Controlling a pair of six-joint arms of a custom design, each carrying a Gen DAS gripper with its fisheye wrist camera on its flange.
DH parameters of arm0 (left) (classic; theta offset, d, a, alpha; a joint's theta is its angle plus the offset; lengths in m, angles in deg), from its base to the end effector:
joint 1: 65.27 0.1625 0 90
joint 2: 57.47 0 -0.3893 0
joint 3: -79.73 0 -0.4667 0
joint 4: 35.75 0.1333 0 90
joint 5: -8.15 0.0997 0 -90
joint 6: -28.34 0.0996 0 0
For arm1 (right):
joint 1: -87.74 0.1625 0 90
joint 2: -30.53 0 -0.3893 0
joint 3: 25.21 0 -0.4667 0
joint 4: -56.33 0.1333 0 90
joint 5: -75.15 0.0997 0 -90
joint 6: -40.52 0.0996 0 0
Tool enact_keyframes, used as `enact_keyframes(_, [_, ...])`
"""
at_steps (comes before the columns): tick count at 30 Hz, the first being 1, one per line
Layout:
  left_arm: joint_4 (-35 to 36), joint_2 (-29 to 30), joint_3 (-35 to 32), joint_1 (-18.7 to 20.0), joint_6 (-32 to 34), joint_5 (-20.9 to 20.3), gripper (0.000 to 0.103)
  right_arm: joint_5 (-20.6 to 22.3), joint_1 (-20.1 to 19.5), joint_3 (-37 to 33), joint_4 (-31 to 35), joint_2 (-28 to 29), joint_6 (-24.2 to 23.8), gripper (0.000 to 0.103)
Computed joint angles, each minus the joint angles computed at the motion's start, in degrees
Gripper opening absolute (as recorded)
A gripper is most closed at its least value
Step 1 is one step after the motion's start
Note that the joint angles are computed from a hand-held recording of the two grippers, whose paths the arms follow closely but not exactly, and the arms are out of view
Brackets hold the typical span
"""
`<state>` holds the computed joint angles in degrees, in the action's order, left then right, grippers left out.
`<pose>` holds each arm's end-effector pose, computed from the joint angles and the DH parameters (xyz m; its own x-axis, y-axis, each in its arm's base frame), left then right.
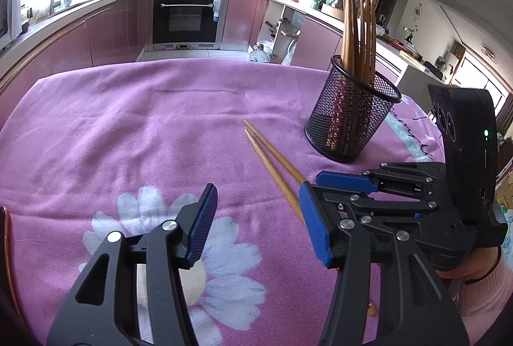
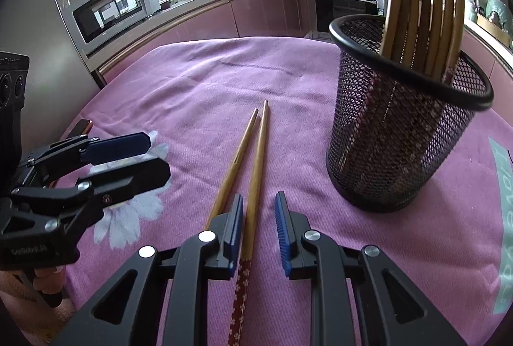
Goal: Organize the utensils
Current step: 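Grasp a chopstick with the left tool while the right tool grasps the other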
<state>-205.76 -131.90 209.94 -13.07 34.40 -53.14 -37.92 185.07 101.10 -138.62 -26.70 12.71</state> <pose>-0.1595 -0.5011 0.1129 -0.7503 0.4557 -0.4789 0.6417 0.6762 -0.3619 0.1588 -0.4956 0.0381 -0.7848 -0.2774 0.5542 -0.5308 0.7624 -0.3701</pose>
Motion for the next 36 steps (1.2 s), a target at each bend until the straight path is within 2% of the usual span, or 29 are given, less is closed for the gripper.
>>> enact_keyframes(8, [3.3, 2.7, -2.0, 0.1, 0.7, 0.0, 0.05, 1.4, -1.0, 0.5, 0.8, -1.2, 1.4, 0.006])
enact_keyframes(16, [6.6, 5.8, -4.5, 0.2, 1.3, 0.1, 0.04, 2.2, -1.8, 2.1, 0.6, -2.9, 2.4, 0.006])
enact_keyframes(23, [6.6, 7.4, -5.6, 0.1, 1.8, 0.4, 0.032, 2.7, -2.4, 3.4, 0.2, -3.9, 2.8, 0.006])
enact_keyframes(25, [7.1, 7.5, -5.9, 0.3, 1.9, 0.0, 0.022, 3.0, -2.5, 3.7, 0.2, -4.1, 3.0, 0.006])
enact_keyframes(27, [7.5, 7.3, -6.0, 0.4, 2.1, -0.7, 0.016, 3.2, -2.6, 3.9, 0.2, -4.3, 3.2, 0.006])
enact_keyframes(36, [8.0, 5.6, -4.1, -0.1, 2.9, -0.6, 0.01, 4.0, -2.8, 5.3, 1.0, -5.8, 3.3, 0.006])
